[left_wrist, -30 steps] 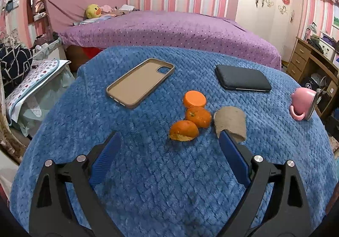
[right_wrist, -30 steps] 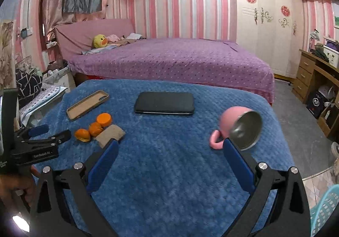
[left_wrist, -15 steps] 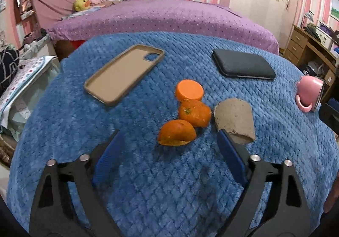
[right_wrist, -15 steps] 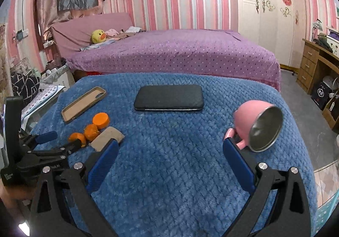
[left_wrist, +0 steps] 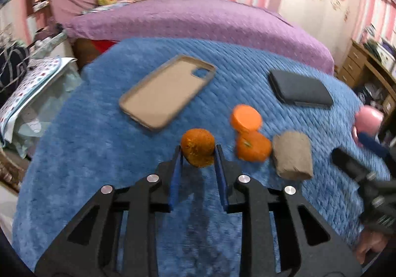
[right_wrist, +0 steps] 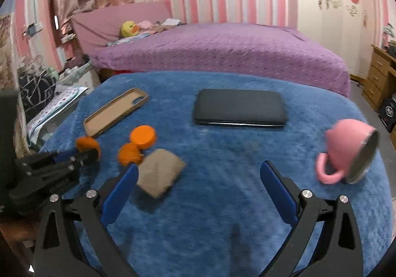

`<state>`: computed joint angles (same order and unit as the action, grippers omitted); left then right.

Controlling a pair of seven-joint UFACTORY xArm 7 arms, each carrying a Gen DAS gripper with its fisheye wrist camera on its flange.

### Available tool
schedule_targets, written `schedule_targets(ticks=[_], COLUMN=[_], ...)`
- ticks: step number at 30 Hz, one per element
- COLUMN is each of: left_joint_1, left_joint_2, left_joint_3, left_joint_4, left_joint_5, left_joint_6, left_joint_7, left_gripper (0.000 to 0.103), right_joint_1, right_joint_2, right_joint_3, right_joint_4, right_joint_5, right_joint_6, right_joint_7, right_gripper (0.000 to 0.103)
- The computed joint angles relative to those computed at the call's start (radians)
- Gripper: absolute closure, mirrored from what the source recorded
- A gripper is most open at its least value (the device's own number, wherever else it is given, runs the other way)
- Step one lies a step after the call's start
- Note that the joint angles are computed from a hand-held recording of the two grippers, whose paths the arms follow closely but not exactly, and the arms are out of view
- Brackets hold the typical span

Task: Collect trash
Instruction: 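Grasp an orange with the left gripper while the right gripper grasps the beige sponge, then carry both over the wastebasket and open the right gripper to drop the sponge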

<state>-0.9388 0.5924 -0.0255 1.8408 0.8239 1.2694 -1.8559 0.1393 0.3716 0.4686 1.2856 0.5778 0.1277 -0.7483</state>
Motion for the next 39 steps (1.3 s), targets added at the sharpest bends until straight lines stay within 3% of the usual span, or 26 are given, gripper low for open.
schedule_targets(ticks=[5, 10, 13, 21, 27, 30, 33, 36, 39], left_joint_1=[0.004, 0.015, 0.022, 0.007, -0.024, -0.049, -0.078, -0.115, -0.162], left_joint_2=[-0.062, -0.096, -0.103, -0.099, -0.076, -0.051, -0.023, 0.016, 0.088], left_joint_3=[-0.010, -0.030, -0.042, -0.048, -0.044, -0.038, -0.028, -0.013, 0.010], left_joint_4=[-0.082, -0.122, -0.129, -0.105, -0.057, -0.009, 0.046, 0.122, 0.247], left_joint_5=[0.022, 0.046, 0.064, 0.084, 0.110, 0.121, 0.121, 0.127, 0.130], left_joint_6=[-0.002, -0.007, -0.026, -0.011, 0.000, 0.019, 0.046, 0.079, 0.109], left_joint_7=[-0.057, -0.084, -0.078, -0.080, -0.070, -0.052, -0.037, -0.010, 0.032], left_gripper=[0.079, 0.079, 0.079, 0.079, 0.079, 0.078, 0.079, 0.078, 0.079], right_joint_1=[0.167, 0.329, 0.298, 0.121, -0.059, -0.164, -0.297, -0.369, -0.382], right_joint_2=[0.034, 0.081, 0.097, 0.035, -0.063, -0.126, -0.204, -0.304, -0.408], right_joint_3=[-0.136, -0.309, -0.276, -0.102, 0.060, 0.152, 0.244, 0.246, 0.182], right_joint_4=[0.020, 0.068, 0.091, -0.002, -0.090, -0.135, -0.170, -0.199, -0.232], right_joint_5=[-0.185, -0.390, -0.429, -0.370, -0.176, -0.014, 0.237, 0.477, 0.634], right_joint_6=[-0.028, 0.010, 0.060, 0.002, -0.027, -0.038, -0.004, 0.072, 0.148], right_joint_7=[0.144, 0.326, 0.335, 0.270, 0.104, -0.036, -0.230, -0.408, -0.524], right_gripper=[0.007, 0.010, 0.041, 0.043, 0.043, 0.043, 0.043, 0.043, 0.043])
